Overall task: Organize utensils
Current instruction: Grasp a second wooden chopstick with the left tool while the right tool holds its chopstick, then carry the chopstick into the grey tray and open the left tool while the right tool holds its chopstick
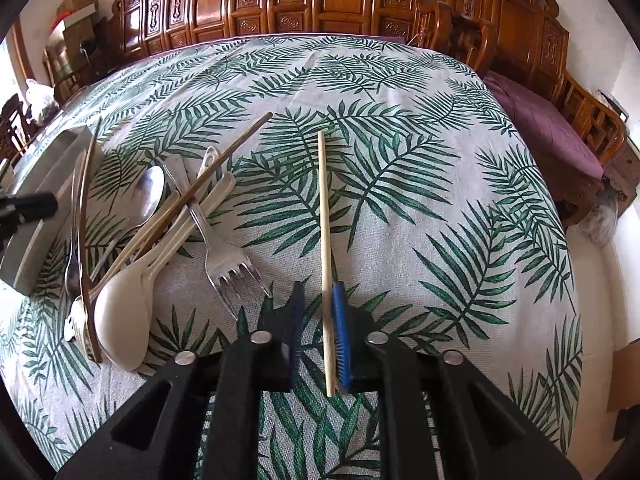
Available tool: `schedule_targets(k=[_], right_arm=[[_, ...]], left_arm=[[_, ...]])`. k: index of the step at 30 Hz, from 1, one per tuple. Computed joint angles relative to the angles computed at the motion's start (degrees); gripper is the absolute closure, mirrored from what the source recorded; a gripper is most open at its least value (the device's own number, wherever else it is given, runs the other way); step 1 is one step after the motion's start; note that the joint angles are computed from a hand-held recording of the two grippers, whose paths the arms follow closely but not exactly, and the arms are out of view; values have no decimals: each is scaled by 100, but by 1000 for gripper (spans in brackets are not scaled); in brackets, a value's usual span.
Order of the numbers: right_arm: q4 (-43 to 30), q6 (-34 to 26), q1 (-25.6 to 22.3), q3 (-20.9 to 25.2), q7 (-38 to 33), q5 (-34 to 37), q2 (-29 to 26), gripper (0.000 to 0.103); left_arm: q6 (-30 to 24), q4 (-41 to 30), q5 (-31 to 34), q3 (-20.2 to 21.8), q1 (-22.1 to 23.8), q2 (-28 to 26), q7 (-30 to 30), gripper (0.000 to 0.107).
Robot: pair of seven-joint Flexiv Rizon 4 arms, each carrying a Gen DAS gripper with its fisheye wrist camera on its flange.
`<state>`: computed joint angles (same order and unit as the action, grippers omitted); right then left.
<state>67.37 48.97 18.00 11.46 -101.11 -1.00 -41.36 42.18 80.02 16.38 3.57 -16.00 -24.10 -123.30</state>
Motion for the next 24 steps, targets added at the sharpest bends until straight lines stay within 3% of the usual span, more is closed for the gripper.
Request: schedule_targets(k=[15,24], right_arm=[[-37,179,-29,102,66,158,168,98],[332,271,90,193,-54,226,718,98]], left_arm=[[121,89,385,27,-12,436,-170,103],[244,604,494,1,171,909,-203,102]])
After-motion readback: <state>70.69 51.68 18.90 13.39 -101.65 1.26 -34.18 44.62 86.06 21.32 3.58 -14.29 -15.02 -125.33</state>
